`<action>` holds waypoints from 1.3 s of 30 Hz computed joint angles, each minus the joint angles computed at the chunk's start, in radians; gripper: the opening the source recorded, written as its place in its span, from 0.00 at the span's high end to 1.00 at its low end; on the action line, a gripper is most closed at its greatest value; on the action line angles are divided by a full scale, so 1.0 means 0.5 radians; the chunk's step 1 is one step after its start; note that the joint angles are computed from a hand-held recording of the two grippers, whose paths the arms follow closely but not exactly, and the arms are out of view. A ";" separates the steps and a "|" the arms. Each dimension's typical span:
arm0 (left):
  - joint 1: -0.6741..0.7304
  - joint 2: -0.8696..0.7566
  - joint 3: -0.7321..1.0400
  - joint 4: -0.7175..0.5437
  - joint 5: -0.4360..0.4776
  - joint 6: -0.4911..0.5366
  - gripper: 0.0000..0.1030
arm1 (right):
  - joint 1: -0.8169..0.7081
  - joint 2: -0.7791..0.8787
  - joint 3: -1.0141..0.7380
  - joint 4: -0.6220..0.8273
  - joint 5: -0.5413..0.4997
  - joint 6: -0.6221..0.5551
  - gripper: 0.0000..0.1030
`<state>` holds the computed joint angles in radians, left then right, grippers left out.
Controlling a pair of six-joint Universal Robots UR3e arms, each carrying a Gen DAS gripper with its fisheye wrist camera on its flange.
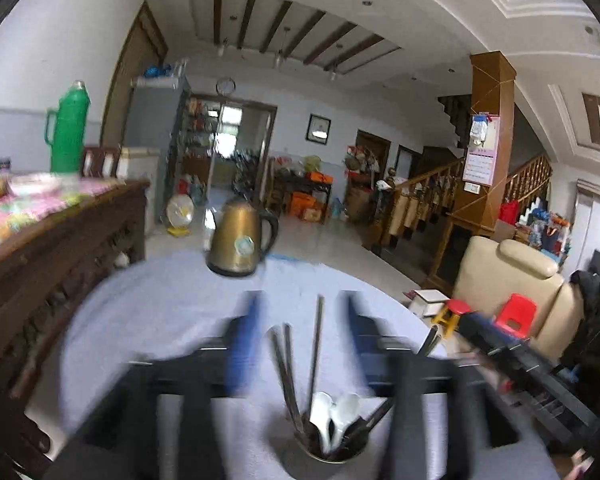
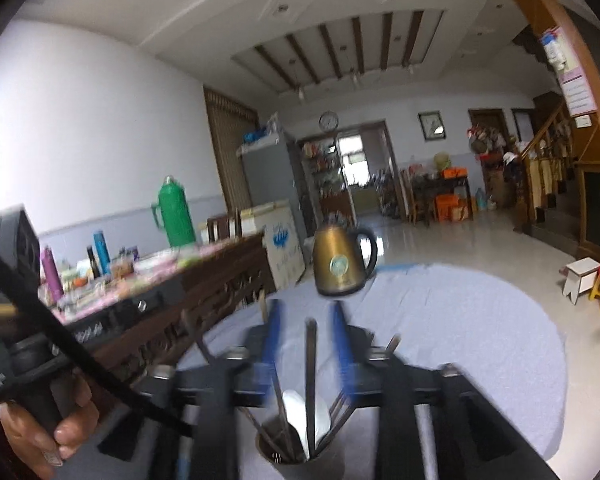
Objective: Organize utensils
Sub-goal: 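Lower the chopsticks into the holder and open both tools, then withdraw both tools from the holder toward the last chopsticks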
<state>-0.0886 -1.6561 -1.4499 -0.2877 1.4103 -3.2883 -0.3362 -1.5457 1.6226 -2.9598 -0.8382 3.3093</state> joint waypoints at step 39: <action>-0.209 0.405 -0.267 -0.670 0.823 0.074 0.18 | -0.682 -0.530 0.361 0.937 0.250 -0.167 0.39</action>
